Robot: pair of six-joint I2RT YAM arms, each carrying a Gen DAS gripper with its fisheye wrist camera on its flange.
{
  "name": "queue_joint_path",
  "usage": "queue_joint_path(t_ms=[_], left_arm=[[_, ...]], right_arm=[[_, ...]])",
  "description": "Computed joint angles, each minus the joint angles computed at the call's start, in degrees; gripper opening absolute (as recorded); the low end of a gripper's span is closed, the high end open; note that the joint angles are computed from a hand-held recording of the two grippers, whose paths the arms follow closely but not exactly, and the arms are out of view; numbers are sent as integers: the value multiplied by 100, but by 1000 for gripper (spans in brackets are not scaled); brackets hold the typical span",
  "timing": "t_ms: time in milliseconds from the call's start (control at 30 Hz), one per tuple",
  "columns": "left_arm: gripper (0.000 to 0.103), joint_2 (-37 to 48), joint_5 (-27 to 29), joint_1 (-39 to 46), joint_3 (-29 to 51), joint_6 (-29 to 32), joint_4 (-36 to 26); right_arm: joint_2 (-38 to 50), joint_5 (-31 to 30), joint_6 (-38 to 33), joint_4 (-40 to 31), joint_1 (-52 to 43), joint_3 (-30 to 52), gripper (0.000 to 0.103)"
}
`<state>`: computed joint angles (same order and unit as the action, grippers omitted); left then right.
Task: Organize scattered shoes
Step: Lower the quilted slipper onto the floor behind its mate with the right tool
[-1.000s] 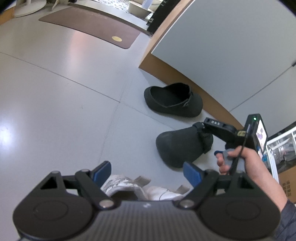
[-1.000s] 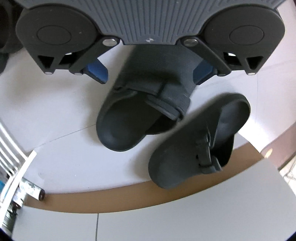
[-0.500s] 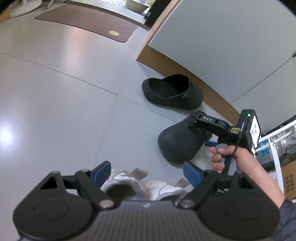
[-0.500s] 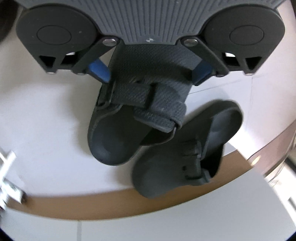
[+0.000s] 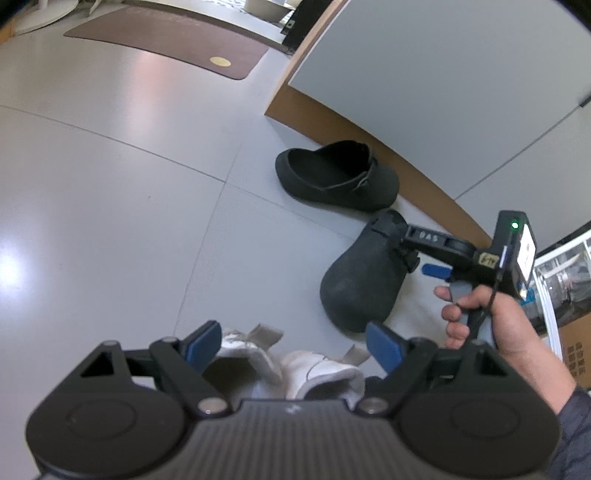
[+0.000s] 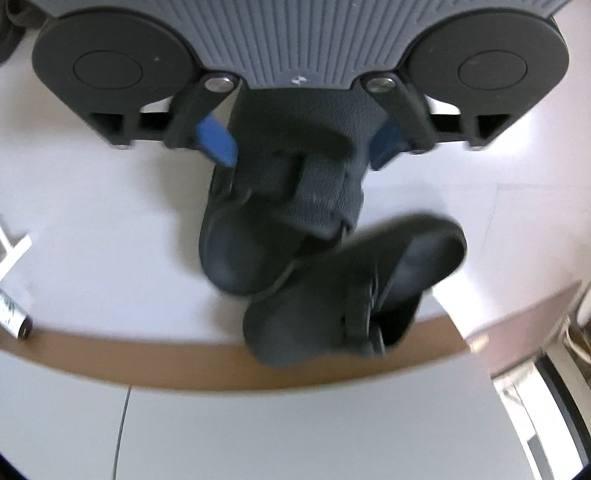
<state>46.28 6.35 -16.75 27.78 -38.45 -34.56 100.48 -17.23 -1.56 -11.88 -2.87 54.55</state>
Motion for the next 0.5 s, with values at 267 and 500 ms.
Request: queue_joint_path(t_ms=[267,500], left_arm=[[87,-12,165,225,-4,129,-74],[87,-48,230,302,-65,186,-106]], right_arm=[[592,925,718,-657,717,567,98],[442,1047,189,-195,792,138,100]])
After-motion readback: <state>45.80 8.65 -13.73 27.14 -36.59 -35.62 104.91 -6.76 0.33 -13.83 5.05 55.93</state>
